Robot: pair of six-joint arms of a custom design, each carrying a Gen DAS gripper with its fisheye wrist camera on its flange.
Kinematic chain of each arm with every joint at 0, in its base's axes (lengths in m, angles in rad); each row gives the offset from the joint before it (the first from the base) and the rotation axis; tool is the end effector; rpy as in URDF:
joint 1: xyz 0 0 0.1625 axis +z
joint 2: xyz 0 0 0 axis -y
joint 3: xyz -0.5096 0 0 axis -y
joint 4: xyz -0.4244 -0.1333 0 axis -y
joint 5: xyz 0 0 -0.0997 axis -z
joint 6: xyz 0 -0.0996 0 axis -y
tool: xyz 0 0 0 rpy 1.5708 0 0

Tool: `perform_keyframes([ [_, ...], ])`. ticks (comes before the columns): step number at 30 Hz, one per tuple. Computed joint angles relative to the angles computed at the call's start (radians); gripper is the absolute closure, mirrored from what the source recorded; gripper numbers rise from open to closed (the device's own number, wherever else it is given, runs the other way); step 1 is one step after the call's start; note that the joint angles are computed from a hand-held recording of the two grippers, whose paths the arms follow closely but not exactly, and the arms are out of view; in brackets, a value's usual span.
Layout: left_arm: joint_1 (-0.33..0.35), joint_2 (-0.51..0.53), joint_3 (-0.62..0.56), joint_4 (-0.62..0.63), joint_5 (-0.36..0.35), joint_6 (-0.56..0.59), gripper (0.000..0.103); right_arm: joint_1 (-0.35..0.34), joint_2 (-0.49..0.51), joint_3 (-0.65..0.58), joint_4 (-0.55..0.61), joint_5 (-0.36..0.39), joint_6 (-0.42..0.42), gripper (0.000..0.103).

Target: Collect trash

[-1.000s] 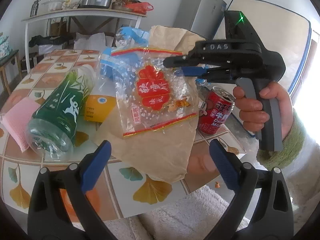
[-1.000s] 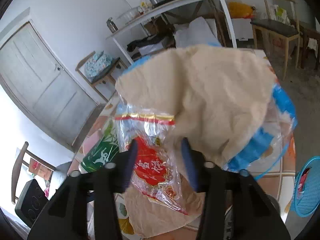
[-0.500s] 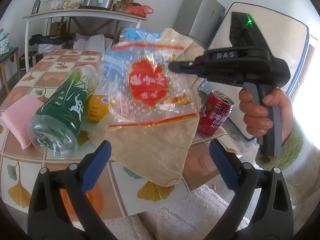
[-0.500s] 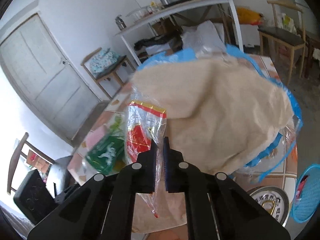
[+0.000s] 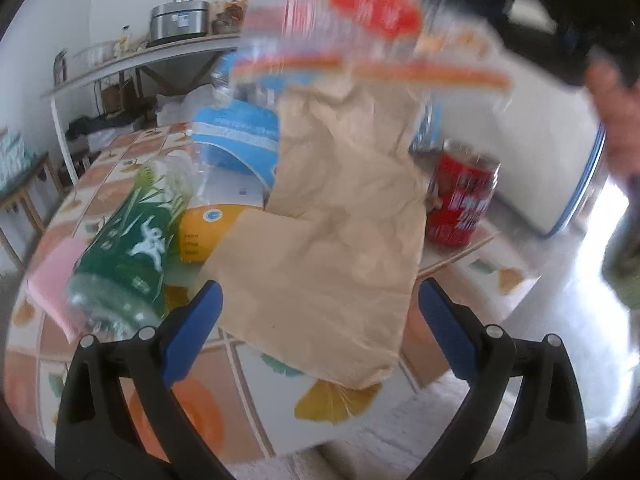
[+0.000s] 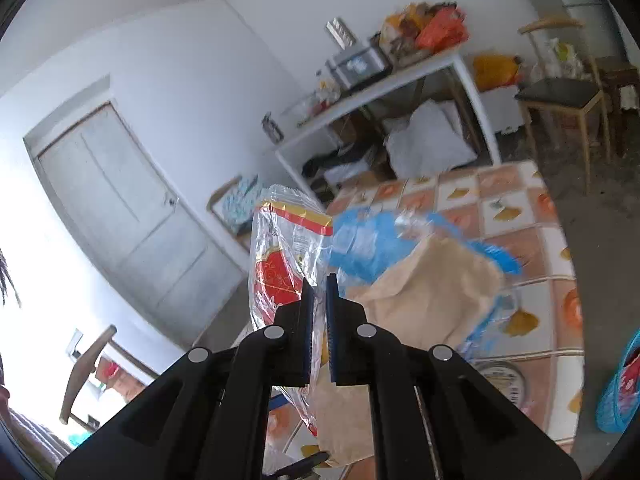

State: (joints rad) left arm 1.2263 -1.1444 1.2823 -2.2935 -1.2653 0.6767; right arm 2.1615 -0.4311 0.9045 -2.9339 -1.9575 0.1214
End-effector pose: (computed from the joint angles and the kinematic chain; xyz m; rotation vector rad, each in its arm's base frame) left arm -0.1053 -0.7768 0.5440 1.1918 2.3798 -0.7217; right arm 0.6226 -0.7566 0.2013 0.3906 -2.7404 1.4196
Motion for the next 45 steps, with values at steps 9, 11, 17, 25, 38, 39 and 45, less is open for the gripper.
perform_keyframes([
  [9, -0.008, 0.039, -0.022, 0.074, 0.155, -0.055, 0.049, -0.003, -0.091, 0.168, -0.179, -0.068, 0.008, 0.097],
  [11, -0.007, 0.034, -0.022, 0.082, 0.145, -0.041, 0.066, -0.007, -0.097, 0.180, -0.195, -0.066, 0.015, 0.097],
  [17, -0.009, -0.001, 0.002, 0.097, 0.164, -0.011, 0.103, -0.010, -0.109, 0.207, -0.229, -0.048, 0.010, 0.097],
  [25, -0.018, -0.091, 0.039, 0.107, 0.170, -0.023, 0.103, -0.006, -0.130, 0.252, -0.271, -0.020, -0.001, 0.097],
  [38, -0.014, -0.232, -0.031, 0.288, 0.008, -0.142, 0.103, -0.015, -0.158, 0.334, -0.361, 0.028, 0.017, 0.097],
  [39, -0.016, -0.231, -0.036, 0.285, -0.001, -0.138, 0.103, -0.016, -0.161, 0.340, -0.366, 0.029, 0.019, 0.097],
  [45, -0.018, -0.192, -0.049, 0.255, -0.080, -0.115, 0.103, -0.014, -0.178, 0.376, -0.391, 0.026, 0.026, 0.097],
])
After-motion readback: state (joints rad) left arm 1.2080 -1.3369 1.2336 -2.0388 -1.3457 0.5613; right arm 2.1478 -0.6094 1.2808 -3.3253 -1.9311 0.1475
